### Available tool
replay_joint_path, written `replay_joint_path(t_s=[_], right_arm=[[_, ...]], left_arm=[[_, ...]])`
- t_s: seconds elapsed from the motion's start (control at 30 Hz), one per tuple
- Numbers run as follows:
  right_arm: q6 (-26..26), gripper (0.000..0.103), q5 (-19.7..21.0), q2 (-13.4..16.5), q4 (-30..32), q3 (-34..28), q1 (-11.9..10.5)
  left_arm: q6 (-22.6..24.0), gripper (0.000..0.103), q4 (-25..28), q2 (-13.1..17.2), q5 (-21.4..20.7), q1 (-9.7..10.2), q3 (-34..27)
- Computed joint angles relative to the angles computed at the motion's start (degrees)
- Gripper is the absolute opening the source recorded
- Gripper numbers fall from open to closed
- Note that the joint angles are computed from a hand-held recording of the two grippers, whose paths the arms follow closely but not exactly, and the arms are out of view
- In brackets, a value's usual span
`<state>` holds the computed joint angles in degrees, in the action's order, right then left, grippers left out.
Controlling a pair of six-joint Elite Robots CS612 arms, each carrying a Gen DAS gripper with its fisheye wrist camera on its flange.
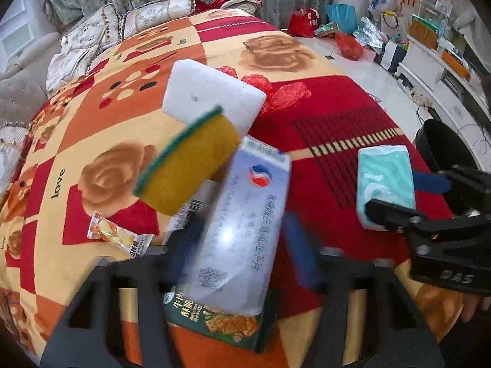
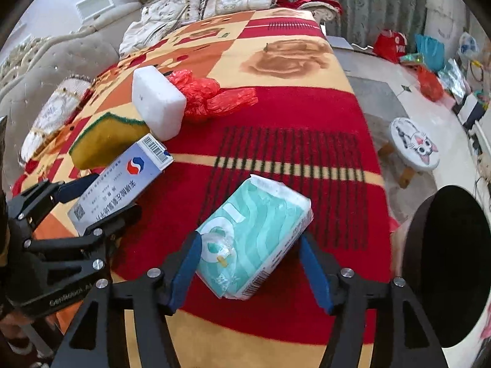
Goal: Collect trash
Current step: 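Grasp the white medicine box with the left tool while the right tool grasps the teal tissue pack, then carry the medicine box and tissue pack over the black bin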
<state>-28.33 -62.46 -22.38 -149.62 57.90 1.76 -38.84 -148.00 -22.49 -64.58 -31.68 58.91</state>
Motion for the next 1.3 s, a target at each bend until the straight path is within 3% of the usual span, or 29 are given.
replay_joint_path(t_s=[0.1,0.13,0.17,0.33,0.5,0.57,0.6,0.63,0.67,0.73,0.8,0.93,0.97,1.0,1.13,1.3], right_arm=[[0.6,0.061,1.4,0.3,-1.4,0.3,-0.1],[0.3,0.048,2.4,0.1,-1.8,0.9,-0.4],[-0.3,0.044,2.9,-0.1,-1.7,1.2,-0.5],[-5.1,0.031,3.3,-1.9,-0.7,3.3,-1.2],[-7.7,0.03,3.9,-3.4,2.0,4.7,-1.9],[-6.8,0.033,1.9,-3.4,0.8,4.8,-1.8],[-5.7,0.041,1.0,-3.3,-1.6,5.3,-1.8],[-4.9,0.043,0.6,-3.3,-3.6,5.7,-1.8],[-4.4,0.046,0.5,-3.2,-4.1,5.8,-1.8],[-3.1,0.063,1.1,-3.1,-3.2,5.6,-2.0],[-1.2,0.068,2.1,-2.8,-3.0,5.2,-2.2],[2.5,0.07,2.3,-1.6,-1.1,2.9,-1.9],[3.2,0.07,2.7,-1.3,-0.5,2.2,-1.8],[3.8,0.072,2.6,-0.8,0.3,1.4,-1.6],[5.3,0.073,1.2,0.7,2.5,-1.7,-0.6],[2.5,0.073,0.0,1.2,-0.5,-1.6,0.2]], left_arm=[[-1.4,0.049,-2.7,-1.0,-3.8,0.56,1.8],[-1.9,0.023,-3.4,-1.4,-3.9,0.59,2.5],[-2.3,0.021,-4.7,-1.9,-4.3,0.64,3.4],[-4.3,0.02,-7.4,-3.1,-5.4,0.46,5.3],[-4.5,0.021,-5.8,-2.5,-5.8,0.14,4.2],[-4.6,0.032,-4.3,-1.9,-6.0,0.2,3.1],[-4.7,0.052,-3.7,-1.7,-6.2,0.19,2.6],[-4.6,0.066,-3.6,-1.4,-6.0,0.1,2.3],[-4.4,0.067,-3.9,-1.1,-5.8,0.04,2.0],[-3.5,0.067,-1.9,-0.3,-5.6,-0.14,0.6],[-3.1,0.067,0.4,0.5,-4.8,-0.3,-1.1],[-4.5,0.065,1.3,1.4,-5.7,0.01,-2.2],[-5.6,0.061,-0.2,1.2,-6.8,0.28,-1.5],[-6.2,0.044,-1.0,0.9,-7.5,0.42,-0.9],[-8.1,0.044,-4.0,-0.7,-8.1,0.65,2.3],[-8.2,0.044,-5.6,-2.0,-5.9,0.18,4.3]])
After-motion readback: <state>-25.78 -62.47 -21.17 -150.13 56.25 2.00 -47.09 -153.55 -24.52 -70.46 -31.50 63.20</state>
